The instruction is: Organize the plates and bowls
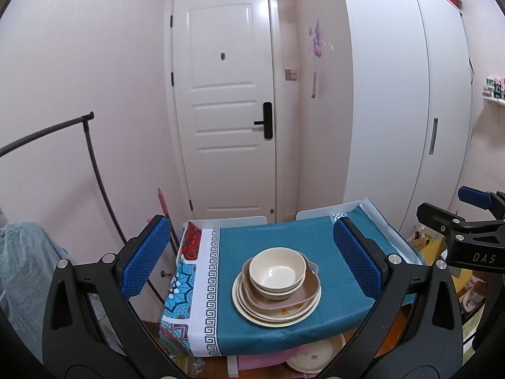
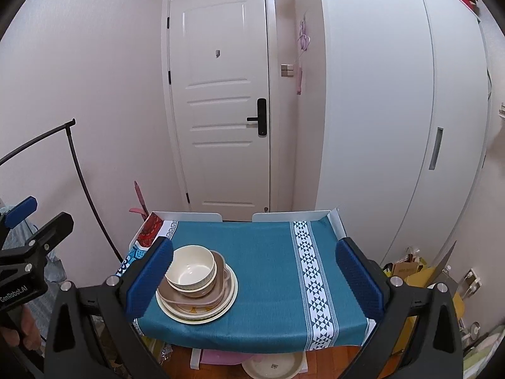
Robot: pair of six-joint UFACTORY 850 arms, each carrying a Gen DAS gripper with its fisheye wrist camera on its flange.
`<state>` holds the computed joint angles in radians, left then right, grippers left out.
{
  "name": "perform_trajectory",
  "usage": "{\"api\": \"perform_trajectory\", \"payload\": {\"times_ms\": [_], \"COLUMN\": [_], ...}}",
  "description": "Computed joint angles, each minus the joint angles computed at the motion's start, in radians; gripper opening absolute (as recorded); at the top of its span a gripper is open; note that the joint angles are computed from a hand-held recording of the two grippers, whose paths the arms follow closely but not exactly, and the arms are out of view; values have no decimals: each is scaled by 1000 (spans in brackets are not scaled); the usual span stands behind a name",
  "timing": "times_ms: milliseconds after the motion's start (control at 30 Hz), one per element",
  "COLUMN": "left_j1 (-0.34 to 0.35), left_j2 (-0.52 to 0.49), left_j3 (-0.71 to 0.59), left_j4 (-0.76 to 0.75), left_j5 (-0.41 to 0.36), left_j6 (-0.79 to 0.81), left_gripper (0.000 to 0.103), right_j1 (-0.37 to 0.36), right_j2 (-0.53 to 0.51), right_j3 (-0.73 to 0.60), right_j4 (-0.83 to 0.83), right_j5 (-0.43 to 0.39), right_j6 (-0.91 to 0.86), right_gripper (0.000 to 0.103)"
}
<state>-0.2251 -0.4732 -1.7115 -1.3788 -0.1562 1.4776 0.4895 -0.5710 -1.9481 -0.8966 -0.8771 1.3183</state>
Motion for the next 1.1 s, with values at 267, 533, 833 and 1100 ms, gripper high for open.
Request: {"api": "perform_trajectory", "payload": {"times_ms": [267, 533, 833, 1100], "left_j1": [-5, -7, -5, -5], "left_j2": [4, -8, -15, -18], "left_j3": [8, -5, -14, -14], "left_j4": [-105, -95, -141, -182], "left_j5": [7, 18, 19, 18], "left_j6": [110, 101, 151, 196], "left_gripper": [103, 103, 103, 103], "right_j1": [4, 4, 0, -1], "right_j2": [-12, -20, -33, -31], "right_j3": [-20, -29, -50, -49], "right_j4": [-10, -12, -5, -2], "right_j5": [-23, -34, -44, -43], "right_j6": [3, 9, 1, 1], "right_gripper": [102, 102, 102, 102]}}
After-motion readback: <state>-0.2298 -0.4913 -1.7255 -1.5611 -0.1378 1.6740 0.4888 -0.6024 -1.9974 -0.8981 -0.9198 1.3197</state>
